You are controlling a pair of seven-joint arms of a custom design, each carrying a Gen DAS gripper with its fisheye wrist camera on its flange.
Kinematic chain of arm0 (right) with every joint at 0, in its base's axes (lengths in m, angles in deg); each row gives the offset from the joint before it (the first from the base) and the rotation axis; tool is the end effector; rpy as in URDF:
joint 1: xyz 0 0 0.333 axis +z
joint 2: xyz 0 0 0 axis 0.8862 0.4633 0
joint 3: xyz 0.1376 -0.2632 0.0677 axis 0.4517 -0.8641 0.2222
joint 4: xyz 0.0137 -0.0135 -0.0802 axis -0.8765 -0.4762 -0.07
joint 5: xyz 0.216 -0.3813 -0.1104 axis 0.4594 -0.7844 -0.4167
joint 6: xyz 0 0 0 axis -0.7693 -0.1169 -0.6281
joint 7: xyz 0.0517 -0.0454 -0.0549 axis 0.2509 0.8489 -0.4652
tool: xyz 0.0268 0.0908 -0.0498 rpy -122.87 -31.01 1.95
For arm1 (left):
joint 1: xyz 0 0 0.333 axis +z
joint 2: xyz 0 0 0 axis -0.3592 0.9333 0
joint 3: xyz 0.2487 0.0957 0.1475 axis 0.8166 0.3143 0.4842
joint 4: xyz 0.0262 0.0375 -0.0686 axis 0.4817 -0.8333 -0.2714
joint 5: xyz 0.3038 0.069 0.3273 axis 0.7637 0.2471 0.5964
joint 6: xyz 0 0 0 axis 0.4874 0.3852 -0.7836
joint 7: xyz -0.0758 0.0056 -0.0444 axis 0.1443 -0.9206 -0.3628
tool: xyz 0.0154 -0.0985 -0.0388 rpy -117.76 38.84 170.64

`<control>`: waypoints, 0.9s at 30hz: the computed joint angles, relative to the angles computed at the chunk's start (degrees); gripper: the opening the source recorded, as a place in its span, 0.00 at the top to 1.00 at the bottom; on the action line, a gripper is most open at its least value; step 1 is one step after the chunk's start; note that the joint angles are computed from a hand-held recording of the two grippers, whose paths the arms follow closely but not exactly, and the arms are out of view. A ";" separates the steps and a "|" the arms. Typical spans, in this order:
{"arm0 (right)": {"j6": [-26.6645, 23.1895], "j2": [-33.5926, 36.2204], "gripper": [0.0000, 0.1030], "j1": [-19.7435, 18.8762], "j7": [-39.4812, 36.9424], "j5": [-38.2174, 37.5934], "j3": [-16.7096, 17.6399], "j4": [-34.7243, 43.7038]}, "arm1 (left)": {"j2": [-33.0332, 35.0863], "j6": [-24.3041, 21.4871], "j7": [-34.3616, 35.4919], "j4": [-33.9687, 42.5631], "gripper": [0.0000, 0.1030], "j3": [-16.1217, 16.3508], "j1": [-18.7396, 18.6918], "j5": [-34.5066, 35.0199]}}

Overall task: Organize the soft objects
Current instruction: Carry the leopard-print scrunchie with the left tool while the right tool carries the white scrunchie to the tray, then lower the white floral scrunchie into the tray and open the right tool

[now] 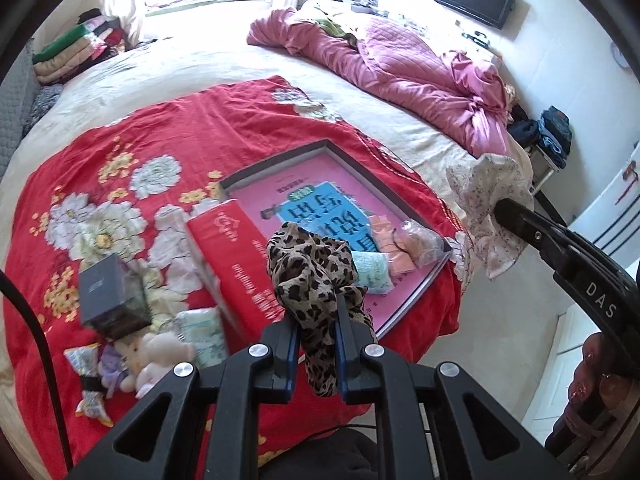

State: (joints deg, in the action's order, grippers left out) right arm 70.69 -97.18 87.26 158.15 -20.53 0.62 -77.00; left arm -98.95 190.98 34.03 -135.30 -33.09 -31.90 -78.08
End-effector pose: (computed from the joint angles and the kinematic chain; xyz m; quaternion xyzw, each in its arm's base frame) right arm 0.4840 0.2837 0.6810 -0.8041 0.4376 -0.1196 0.3842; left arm 0.4030 -0.2215 0.6549 -0.7849 0.5510 -0.2335 0.1608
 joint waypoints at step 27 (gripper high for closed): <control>2.39 11.20 0.90 -3.68 1.31 -2.54 0.03 5.82 | 19.06 5.52 10.78 7.35 0.85 1.83 -2.36 -5.39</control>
